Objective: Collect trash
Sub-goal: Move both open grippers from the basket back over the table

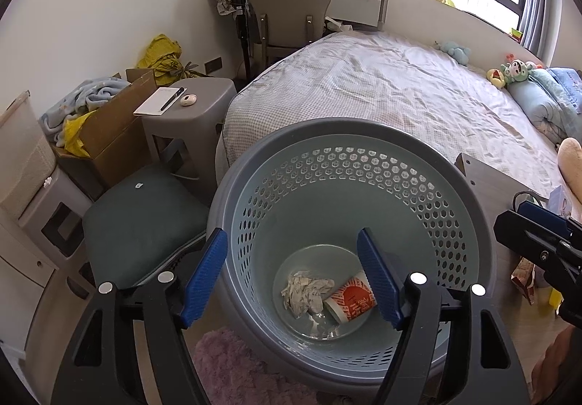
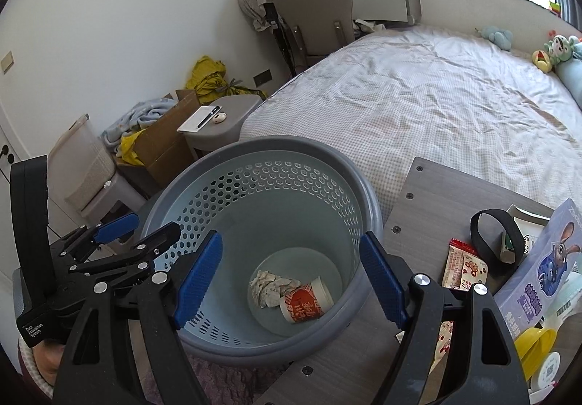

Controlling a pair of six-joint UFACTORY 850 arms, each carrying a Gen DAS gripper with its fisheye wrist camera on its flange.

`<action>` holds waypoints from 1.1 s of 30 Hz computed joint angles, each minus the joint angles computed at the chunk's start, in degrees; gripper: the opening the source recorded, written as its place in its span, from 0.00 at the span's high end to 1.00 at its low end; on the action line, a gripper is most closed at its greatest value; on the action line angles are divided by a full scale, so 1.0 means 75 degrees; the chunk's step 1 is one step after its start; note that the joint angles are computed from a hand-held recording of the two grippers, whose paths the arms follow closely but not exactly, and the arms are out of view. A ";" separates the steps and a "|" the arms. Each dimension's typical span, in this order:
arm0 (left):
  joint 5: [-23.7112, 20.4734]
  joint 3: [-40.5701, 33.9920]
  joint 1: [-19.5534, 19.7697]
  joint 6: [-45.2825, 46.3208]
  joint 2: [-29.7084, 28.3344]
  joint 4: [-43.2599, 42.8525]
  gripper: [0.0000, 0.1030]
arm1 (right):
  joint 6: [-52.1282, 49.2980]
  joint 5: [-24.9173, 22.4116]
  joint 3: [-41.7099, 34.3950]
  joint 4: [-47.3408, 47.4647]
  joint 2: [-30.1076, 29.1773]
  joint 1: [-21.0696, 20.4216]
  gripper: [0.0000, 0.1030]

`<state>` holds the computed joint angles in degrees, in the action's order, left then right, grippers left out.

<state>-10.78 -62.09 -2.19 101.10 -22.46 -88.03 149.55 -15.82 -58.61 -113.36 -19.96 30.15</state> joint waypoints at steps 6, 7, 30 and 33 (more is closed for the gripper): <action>0.0000 0.0020 0.0035 0.0133 0.0020 -0.0123 0.31 | -0.0046 -0.0072 0.0022 0.0060 0.0018 0.0022 0.26; 0.0010 0.0040 0.0033 0.0182 0.0034 -0.0178 0.31 | -0.0049 -0.0076 0.0035 0.0071 0.0026 0.0023 0.26; -0.0157 0.0857 0.0061 0.1489 0.0797 -0.1407 0.25 | -0.0921 -0.0889 0.0932 0.1502 0.0806 0.0479 0.18; -0.0219 0.0994 0.0038 0.1605 0.0924 -0.1467 0.25 | -0.0925 -0.1072 0.1147 0.1636 0.0986 0.0551 0.16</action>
<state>-12.42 -54.64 -1.90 113.14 -15.53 -99.03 142.62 -23.86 -50.01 -101.09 -12.56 34.29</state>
